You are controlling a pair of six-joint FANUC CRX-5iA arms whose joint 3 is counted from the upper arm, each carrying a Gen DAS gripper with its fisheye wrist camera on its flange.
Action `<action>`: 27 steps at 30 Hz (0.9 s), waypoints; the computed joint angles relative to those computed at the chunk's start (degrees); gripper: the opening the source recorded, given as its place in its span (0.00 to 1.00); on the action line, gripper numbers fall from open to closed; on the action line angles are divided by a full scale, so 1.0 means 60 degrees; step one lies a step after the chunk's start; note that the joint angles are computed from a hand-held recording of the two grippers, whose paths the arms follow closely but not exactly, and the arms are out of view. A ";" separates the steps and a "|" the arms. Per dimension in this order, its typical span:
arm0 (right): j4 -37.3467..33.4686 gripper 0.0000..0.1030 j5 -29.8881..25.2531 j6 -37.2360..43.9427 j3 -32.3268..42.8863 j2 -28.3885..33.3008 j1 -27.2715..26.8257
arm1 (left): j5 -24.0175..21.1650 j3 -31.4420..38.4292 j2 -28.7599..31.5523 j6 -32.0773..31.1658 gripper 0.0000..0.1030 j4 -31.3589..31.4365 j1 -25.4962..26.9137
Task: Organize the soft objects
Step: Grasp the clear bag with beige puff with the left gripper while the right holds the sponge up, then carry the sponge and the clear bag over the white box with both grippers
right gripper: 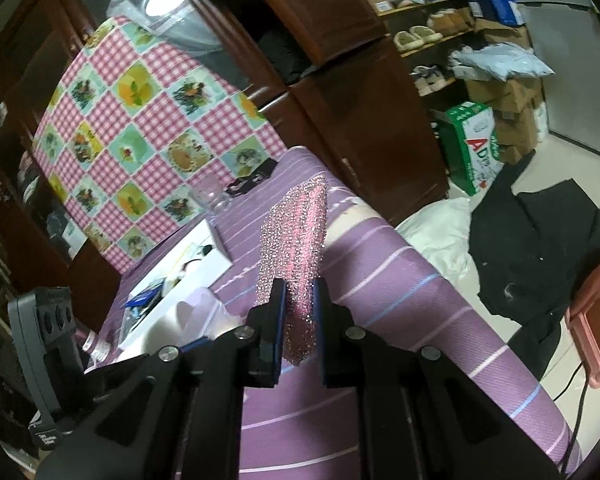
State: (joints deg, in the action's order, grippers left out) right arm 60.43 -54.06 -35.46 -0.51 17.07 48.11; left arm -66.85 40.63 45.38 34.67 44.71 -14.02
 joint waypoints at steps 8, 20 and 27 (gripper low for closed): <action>-0.0588 0.14 0.0002 0.1393 0.1513 0.0553 -0.0069 | 0.0707 -0.0426 -0.0220 0.0166 0.03 0.1109 0.0393; -0.2375 0.14 -0.0466 0.5030 0.6181 0.2691 -0.0420 | 0.1580 -0.0593 -0.0215 0.0009 0.04 0.3259 0.1034; -0.4057 0.14 -0.0739 0.6744 1.0030 0.4679 -0.0945 | 0.2678 0.0656 0.0468 0.1668 0.04 0.2760 0.1459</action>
